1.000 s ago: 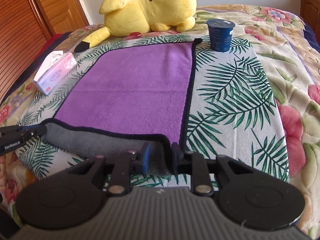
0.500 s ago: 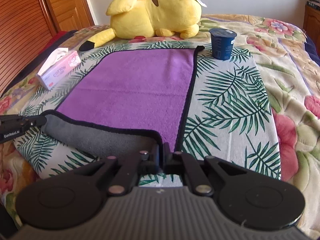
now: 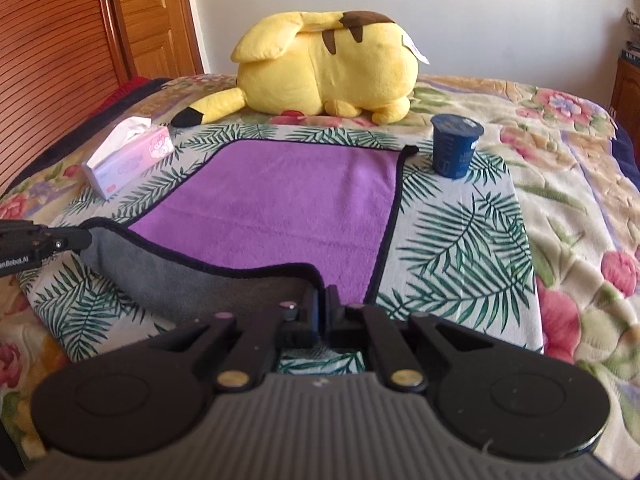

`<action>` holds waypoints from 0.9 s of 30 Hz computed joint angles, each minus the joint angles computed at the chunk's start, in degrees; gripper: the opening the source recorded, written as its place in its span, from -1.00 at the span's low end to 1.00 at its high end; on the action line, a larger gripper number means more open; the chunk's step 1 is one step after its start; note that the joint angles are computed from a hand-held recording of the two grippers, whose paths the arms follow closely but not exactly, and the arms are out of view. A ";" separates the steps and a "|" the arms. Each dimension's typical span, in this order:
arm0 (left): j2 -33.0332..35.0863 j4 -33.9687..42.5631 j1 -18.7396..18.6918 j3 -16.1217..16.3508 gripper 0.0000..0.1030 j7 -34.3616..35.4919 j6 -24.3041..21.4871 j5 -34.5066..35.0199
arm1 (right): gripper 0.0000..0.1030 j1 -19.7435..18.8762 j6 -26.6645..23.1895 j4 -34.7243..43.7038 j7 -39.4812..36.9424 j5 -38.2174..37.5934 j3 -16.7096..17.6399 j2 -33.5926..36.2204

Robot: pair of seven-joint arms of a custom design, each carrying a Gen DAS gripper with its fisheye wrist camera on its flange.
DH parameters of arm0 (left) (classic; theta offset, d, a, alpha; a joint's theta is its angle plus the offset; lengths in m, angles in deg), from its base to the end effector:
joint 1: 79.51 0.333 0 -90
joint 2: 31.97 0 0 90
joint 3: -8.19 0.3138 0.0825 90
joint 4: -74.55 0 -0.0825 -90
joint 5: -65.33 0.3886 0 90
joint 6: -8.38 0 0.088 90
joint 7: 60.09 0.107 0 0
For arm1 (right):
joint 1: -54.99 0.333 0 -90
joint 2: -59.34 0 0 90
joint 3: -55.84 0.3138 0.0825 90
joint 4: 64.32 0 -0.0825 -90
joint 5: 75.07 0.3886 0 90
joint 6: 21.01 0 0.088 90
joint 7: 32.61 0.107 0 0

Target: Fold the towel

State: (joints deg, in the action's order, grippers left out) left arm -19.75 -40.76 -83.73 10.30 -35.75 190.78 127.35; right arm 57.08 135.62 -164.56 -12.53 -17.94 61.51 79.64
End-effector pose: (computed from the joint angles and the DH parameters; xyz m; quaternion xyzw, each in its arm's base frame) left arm 0.6102 -0.1053 0.4219 -0.6323 0.6300 -0.3433 0.2925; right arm 0.6868 0.0537 0.4225 -0.7842 0.4522 -0.1803 0.3847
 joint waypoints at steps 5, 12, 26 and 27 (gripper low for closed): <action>1.44 1.73 2.07 -2.38 -1.00 5.26 0.24 -4.66 | -0.93 0.03 0.67 2.28 -0.87 0.21 0.41 1.40; 4.43 5.12 3.78 -4.62 -1.00 14.64 0.21 -12.39 | -0.94 -0.35 0.82 6.45 -1.32 -0.36 1.07 4.01; 10.19 13.89 8.09 -9.79 -1.00 33.72 -2.80 -26.38 | -0.94 -0.55 1.86 17.38 0.36 -3.68 3.08 11.20; 10.61 14.67 7.50 -9.16 -1.00 33.94 -2.93 -26.48 | -0.94 -0.41 1.88 18.38 0.73 -4.29 3.06 11.84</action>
State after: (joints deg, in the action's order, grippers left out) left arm -9.15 -26.09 -76.23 1.13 -1.82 187.85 100.87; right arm 56.66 137.51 -146.18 -11.79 -22.23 64.57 91.48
